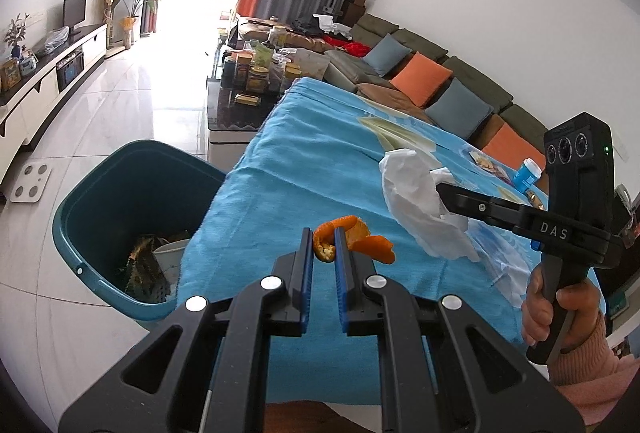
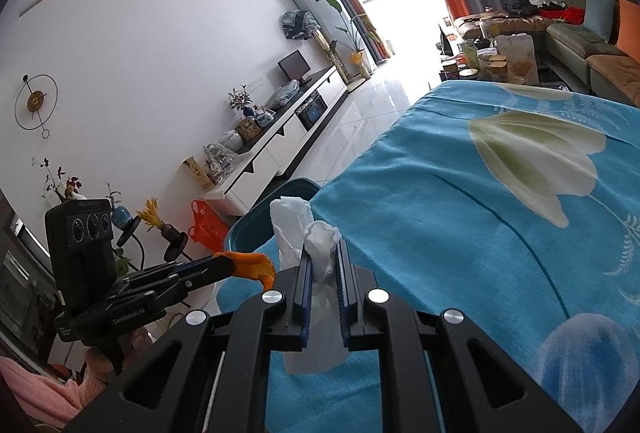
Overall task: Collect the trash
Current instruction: 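Lift the orange peel and tissue and carry them toward the teal bin, then hold the orange peel and tissue above the bin opening with both tools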
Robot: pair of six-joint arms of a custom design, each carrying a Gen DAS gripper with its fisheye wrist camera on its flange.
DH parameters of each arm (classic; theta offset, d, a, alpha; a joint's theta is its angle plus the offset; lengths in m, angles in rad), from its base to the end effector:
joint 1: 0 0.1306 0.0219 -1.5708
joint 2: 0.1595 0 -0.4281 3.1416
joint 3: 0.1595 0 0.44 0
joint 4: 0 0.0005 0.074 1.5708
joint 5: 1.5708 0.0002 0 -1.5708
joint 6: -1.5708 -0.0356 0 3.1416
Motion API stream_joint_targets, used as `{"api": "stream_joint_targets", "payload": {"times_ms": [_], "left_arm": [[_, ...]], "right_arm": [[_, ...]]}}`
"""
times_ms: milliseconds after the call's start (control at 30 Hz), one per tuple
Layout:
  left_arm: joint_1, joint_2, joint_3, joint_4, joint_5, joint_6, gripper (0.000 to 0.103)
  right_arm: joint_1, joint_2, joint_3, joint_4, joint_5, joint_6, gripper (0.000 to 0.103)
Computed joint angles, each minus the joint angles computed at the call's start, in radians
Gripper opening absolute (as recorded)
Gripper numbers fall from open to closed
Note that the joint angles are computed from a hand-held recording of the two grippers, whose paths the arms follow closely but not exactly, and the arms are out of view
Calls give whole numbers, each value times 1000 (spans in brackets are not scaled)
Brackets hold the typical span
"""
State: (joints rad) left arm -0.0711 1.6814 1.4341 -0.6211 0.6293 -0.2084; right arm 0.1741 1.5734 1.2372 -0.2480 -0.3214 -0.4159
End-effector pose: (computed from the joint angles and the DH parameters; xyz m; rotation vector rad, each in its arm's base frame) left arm 0.6259 -0.0661 0.3569 0.5963 2.2558 -0.6941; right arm 0.5853 0.1138 0.3483 0.0748 2.2001 0.6829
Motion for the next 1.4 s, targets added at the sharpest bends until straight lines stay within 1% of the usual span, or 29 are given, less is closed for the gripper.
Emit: {"api": "stream_joint_targets", "payload": {"times_ms": [600, 1400], "left_arm": [[27, 12, 11, 13, -6, 24, 11], [67, 16, 22, 26, -17, 47, 11]], "right_arm": [[15, 43, 56, -29, -18, 6, 10], [52, 110, 152, -82, -37, 43, 10]]}}
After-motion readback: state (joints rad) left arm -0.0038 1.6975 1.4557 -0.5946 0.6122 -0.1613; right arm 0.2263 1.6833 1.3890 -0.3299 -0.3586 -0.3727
